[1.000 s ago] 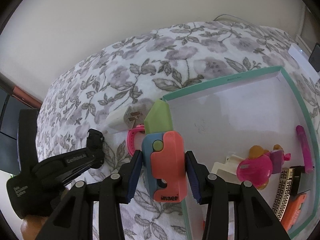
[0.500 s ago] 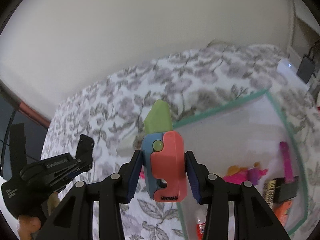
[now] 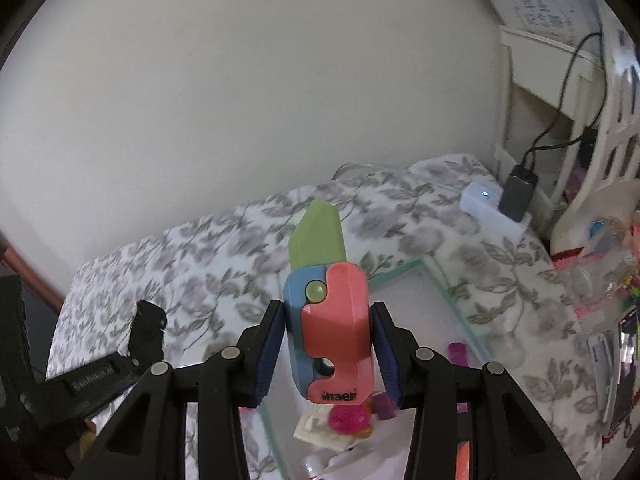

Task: Organize rigid objects
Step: 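Carry the car and folding toy into the tray and open both grippers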

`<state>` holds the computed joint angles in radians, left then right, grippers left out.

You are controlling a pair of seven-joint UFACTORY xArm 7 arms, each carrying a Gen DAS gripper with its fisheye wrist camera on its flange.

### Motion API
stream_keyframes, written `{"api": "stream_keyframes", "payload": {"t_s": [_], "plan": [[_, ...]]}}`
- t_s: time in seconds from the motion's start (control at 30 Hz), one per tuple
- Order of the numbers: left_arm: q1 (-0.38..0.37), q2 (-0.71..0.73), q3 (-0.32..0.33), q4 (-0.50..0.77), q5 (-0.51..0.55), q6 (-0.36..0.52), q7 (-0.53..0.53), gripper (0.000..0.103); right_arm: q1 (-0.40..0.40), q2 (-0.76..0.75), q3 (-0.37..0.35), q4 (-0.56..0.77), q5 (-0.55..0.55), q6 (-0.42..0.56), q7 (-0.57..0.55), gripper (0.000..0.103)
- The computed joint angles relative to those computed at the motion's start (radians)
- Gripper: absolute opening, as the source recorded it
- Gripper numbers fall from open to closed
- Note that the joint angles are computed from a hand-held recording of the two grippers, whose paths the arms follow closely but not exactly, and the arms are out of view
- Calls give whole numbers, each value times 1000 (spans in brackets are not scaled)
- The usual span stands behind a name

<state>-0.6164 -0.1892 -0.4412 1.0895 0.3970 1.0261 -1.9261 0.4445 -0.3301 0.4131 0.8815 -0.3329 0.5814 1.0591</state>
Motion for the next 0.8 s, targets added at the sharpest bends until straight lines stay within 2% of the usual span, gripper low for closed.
{"api": "stream_keyframes", "payload": {"t_s": [0.07, 0.27, 0.6, 0.8], "plan": [[-5, 57, 0, 43, 8, 3, 32, 21, -7, 5, -3, -11, -1, 2, 12, 46], [-53, 180, 46, 97, -17, -61, 116, 21, -21, 36, -8, -51, -32, 59, 62, 46], [-118, 264, 99, 132, -12, -98, 166, 21, -10, 57, -43, -97, -24, 69, 91, 46], [-144, 310, 114, 158, -39, -87, 198, 21, 2, 70, -57, -102, -1, 66, 85, 46]]}}
